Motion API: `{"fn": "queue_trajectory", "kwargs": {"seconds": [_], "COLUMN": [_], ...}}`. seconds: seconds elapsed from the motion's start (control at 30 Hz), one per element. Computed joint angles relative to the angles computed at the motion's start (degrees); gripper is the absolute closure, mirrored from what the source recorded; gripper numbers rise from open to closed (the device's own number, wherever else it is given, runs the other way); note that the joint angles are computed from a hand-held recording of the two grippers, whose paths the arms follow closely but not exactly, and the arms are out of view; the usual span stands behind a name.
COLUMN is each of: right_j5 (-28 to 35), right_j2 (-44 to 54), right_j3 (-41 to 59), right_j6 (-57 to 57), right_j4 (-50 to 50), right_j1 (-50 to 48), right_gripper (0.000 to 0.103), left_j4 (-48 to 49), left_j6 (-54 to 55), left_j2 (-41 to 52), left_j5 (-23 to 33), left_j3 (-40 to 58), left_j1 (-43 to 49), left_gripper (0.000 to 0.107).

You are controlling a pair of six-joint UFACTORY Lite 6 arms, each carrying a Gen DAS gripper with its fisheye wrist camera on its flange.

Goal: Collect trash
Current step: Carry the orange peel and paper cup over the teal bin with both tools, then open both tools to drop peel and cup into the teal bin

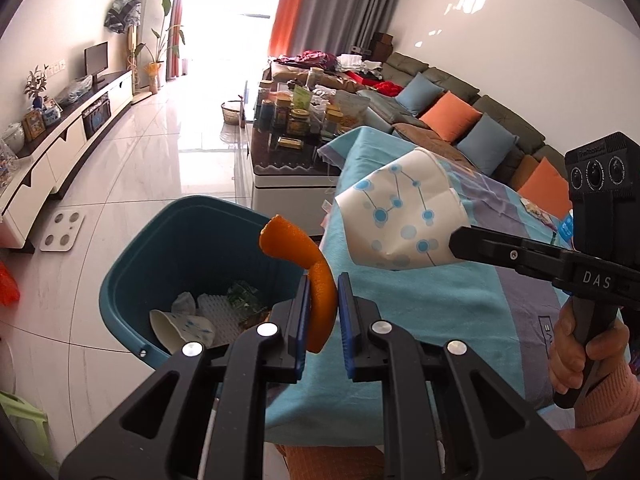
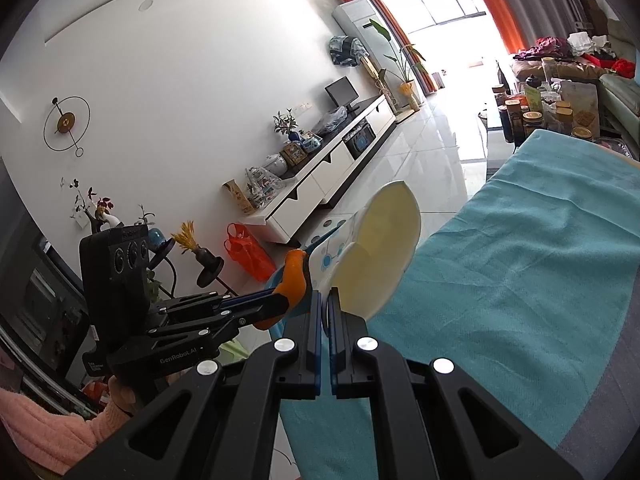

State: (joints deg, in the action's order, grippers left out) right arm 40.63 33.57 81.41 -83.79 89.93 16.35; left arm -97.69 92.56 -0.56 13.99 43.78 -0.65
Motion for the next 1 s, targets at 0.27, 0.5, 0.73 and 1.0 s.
{"fn": "queue_trajectory", "kwargs": {"seconds": [0.27,0.5,0.73,1.0], "right_j5": [-1.77,-3.63,-4.43,-2.35], "right_j2": [4.60,9.95,17.20,27.48], "right_j3": [7.16,16.05,26.73,42.94], "right_j6": [5.13,13.29,23.74,38.69], "right_j4": [-4.35,-11.46,-20.59,-34.12], "right_j1": [2.32,5.34,7.94,10.67], "right_gripper": [0.101,0.101,0.101,0.098], "left_j4": [-0.57,-1.52,-0.23,-0.54], "left_j6": [1.64,3.51,3.11,3.09], "left_j2": [1.79,7.06,12.82,19.31], "left_j5": [-0.37,-0.42,0.12,1.19], "left_j3": [1.14,4.24,7.99,11.83], "left_j1": [4.09,7.25,9.47,11.21], "left_gripper": [0.093,0.093,0.093,0.092]}}
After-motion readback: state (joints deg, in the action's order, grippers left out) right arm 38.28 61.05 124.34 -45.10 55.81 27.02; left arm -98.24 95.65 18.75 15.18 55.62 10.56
